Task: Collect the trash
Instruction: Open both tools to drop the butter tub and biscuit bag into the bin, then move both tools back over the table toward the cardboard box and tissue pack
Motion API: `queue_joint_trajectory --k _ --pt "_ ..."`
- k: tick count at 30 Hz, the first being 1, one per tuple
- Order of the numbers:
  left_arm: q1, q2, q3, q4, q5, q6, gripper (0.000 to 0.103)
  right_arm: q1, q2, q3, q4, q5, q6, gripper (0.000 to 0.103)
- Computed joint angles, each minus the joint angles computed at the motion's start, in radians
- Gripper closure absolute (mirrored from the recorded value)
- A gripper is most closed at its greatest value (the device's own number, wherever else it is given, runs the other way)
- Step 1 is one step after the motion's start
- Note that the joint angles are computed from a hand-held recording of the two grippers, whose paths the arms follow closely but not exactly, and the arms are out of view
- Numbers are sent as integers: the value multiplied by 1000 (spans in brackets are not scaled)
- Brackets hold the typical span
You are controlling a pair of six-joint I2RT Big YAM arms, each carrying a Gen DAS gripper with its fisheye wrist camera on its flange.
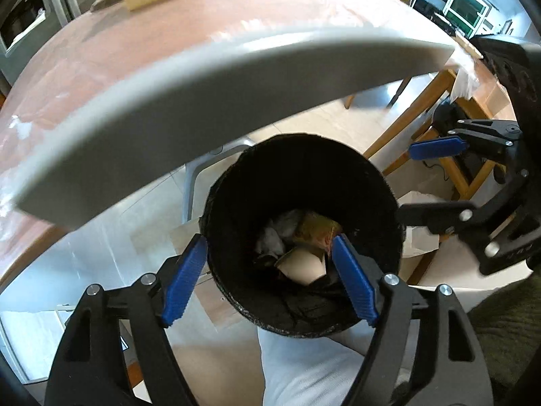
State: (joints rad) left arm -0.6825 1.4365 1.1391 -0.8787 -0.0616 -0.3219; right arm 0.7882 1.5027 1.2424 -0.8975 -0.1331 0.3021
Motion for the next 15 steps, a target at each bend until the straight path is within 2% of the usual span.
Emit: queue_joint_trajectory --k 4,6,7,8,11,12,13,14,15 --pt "-12 -90 -1 4 -28 6 26 11 -112 13 16 84 -14 26" --pt "-21 -147 39 17 -83 28 24 12 -164 34 63 130 -9 23" --pt "-20 -177 50 42 -121 38 14 9 -192 41 108 159 -8 17" --pt "-20 -198 59 72 -162 42 4 5 -226 42 192 203 -7 4" --pt "-1 -251 70 230 -289 67 2 -22 -279 18 426 240 -9 4" --pt "4 -259 61 303 -349 71 2 -39 -278 16 507 243 -7 4" --pt "14 -245 68 342 -408 54 2 -47 -253 36 538 259 -5 4" --pt "29 -220 92 331 -431 33 2 -62 -204 83 519 270 -2 4" --pt "58 -179 136 286 -399 12 2 -74 -167 127 469 257 -6 4"
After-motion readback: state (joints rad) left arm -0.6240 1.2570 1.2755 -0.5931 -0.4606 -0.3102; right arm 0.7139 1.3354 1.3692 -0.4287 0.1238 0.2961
